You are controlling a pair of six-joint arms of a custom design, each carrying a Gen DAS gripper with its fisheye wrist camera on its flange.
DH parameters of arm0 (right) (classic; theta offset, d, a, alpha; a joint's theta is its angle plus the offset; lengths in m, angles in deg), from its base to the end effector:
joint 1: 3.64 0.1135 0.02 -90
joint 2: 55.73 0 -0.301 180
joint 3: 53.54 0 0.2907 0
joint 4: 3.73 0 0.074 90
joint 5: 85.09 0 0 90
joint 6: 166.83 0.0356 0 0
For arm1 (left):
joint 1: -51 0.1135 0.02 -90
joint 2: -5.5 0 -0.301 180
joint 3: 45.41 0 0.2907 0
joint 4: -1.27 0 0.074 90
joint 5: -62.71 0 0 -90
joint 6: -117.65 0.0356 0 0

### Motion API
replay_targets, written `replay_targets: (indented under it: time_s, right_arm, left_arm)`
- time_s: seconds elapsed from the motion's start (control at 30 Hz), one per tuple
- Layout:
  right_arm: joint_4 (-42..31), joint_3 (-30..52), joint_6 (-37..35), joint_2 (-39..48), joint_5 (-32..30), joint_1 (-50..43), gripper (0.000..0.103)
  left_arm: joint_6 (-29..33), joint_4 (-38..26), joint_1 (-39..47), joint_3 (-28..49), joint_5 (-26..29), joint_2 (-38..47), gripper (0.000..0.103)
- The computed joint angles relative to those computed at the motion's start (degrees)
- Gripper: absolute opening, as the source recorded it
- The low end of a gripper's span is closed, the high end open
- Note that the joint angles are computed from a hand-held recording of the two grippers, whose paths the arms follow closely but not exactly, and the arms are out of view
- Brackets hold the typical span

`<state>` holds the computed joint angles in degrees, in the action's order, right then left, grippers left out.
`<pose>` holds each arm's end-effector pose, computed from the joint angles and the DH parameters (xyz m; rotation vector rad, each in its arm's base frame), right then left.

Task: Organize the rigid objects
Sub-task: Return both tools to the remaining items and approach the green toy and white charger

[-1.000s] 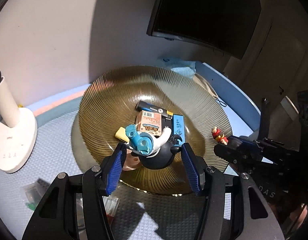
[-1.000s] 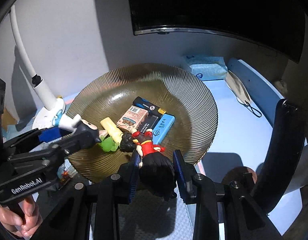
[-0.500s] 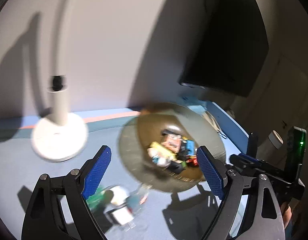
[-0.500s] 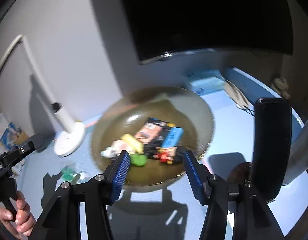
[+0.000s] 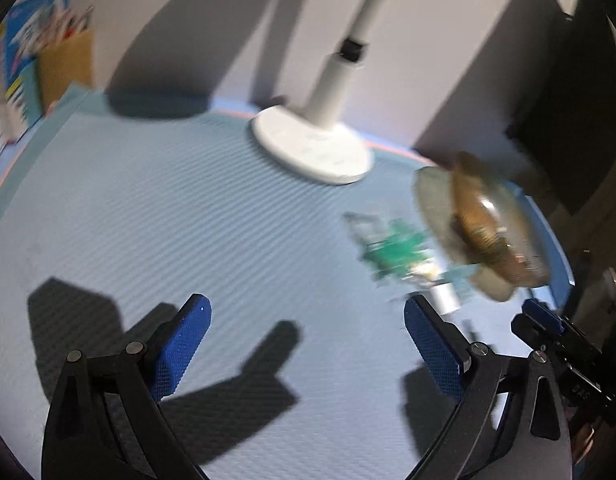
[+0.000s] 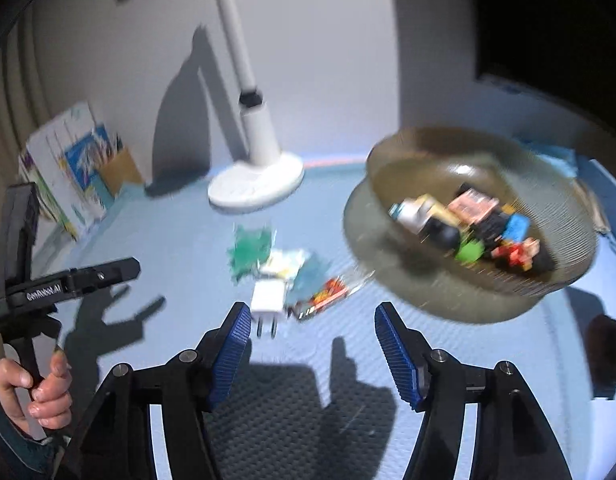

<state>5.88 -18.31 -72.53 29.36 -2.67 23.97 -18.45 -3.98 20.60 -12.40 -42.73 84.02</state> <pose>0.2327 0.1270 0.1205 -0.5347 2.2421 0.4404 0.2052 -0.1094 0.1172 -0.4482 2.3911 -0.2776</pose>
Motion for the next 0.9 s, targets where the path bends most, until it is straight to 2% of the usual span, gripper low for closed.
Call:
replay_targets:
  time_s: [0.1, 0.13, 0.17, 0.23, 0.3, 0.37, 0.43, 0.6, 0.73, 0.9]
  right_arm:
    - [2.92, 1.38, -0.05, 7.04, 0.18, 0.71, 0.063]
    - [3.98, 1.63, -0.01, 8.98, 0.45, 0.95, 0.063]
    - [5.26, 2.05, 0.06, 11.27, 0.79, 1.08, 0.063]
    - [3.28, 4.0, 0.1, 13.58, 2.23, 1.5, 0.063]
    - [4.0, 4.13, -0.15, 13.97, 3.27, 1.95, 0.065]
    - [3.68, 4.48, -0.41, 14.31, 3.78, 2.25, 0.076]
    - [4.03, 4.28, -0.61, 14.1, 4.52, 2.71, 0.081]
    - [3.8, 4.12, -0.47, 13.79, 5.58, 3.47, 0.082]
    - [3.99, 4.06, -0.1, 13.93, 5.71, 3.48, 0.083]
    - [4.27, 3.82, 0.12, 13.68, 5.6, 3.11, 0.088]
  left_arm:
    - [-0.73, 4.23, -0.53, -1.97, -3.7, 4.12, 0.097]
    - [-1.52, 4.47, -0.47, -1.7, -3.99, 6.01, 0.097]
    - [-1.5, 4.2, 0.77, -1.1, -2.08, 7.32, 0.097]
    - [-0.89, 5.1, 1.35, -2.84, -2.72, 5.2, 0.098]
    - [-0.78, 4.84, 1.77, -2.42, -2.17, 6.11, 0.098]
    - [-0.91, 3.71, 0.92, -1.68, -3.29, 6.62, 0.098]
    - [-0.92, 2.75, 0.37, -0.66, -4.07, 7.74, 0.099]
    - [-0.53, 0.78, -0.25, 0.61, -4.81, 8.63, 0.1]
    - [-0.35, 1.73, 0.16, -0.11, -4.24, 8.25, 0.101]
    - [-0.2, 1.2, 0.04, 0.09, -4.25, 8.33, 0.102]
